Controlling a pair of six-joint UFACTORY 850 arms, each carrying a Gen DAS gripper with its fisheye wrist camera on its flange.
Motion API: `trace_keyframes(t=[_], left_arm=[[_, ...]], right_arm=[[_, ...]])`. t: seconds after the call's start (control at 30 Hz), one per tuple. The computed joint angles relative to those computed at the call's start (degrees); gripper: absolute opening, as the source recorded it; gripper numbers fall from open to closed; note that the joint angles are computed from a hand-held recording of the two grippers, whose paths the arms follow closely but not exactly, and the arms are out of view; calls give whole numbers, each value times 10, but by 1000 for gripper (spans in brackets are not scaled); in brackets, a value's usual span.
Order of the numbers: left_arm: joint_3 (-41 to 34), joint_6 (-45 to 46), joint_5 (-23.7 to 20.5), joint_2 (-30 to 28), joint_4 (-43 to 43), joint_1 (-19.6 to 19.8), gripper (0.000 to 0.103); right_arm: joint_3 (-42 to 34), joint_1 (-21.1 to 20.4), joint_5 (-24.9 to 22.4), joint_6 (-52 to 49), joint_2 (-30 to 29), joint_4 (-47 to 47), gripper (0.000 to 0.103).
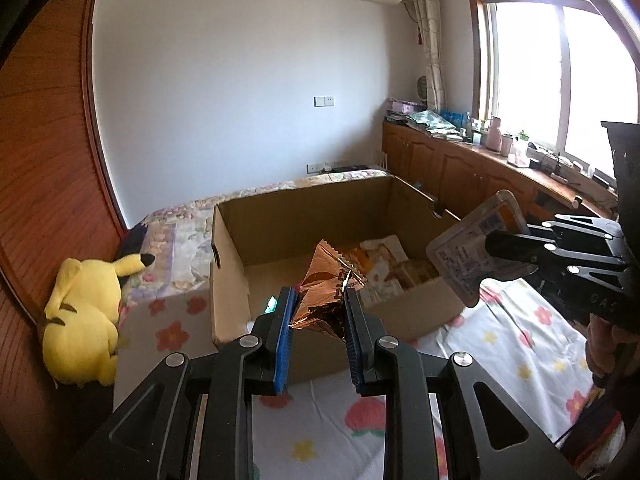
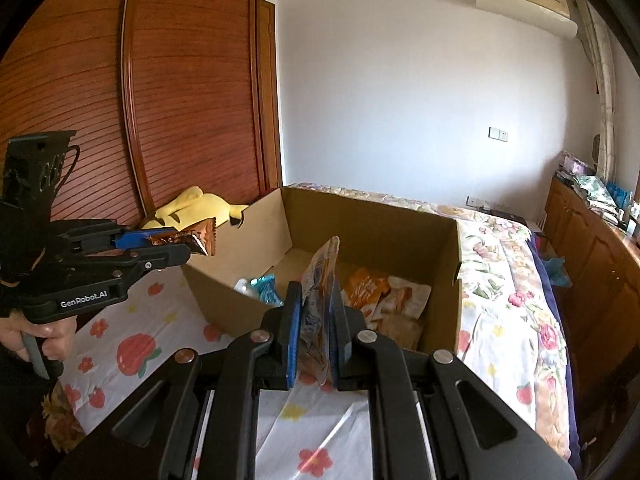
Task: Organize snacks
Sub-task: 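Carry both held snacks over the cardboard box and lower them inside, then open both grippers to drop the snacks into the box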
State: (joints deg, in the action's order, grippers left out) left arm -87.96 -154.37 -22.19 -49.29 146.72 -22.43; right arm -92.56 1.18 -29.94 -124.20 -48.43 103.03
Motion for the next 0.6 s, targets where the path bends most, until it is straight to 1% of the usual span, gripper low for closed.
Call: trace_keyframes(t=[0.2, 0.33, 0.5, 0.6], left_arm=[[-61, 50, 27, -38, -39, 9, 24], [-108, 104, 45, -68, -93, 13, 24], [-164, 187, 76, -102, -176, 16, 24], [-198, 265, 91, -120, -248, 17, 24]], right_arm=[[-59, 1, 5, 45, -36, -40, 13], [-98, 2, 11, 77, -61, -66, 13], [-145, 6, 20, 123, -93, -108, 13], [-171, 7, 22, 152, -111, -136, 13]])
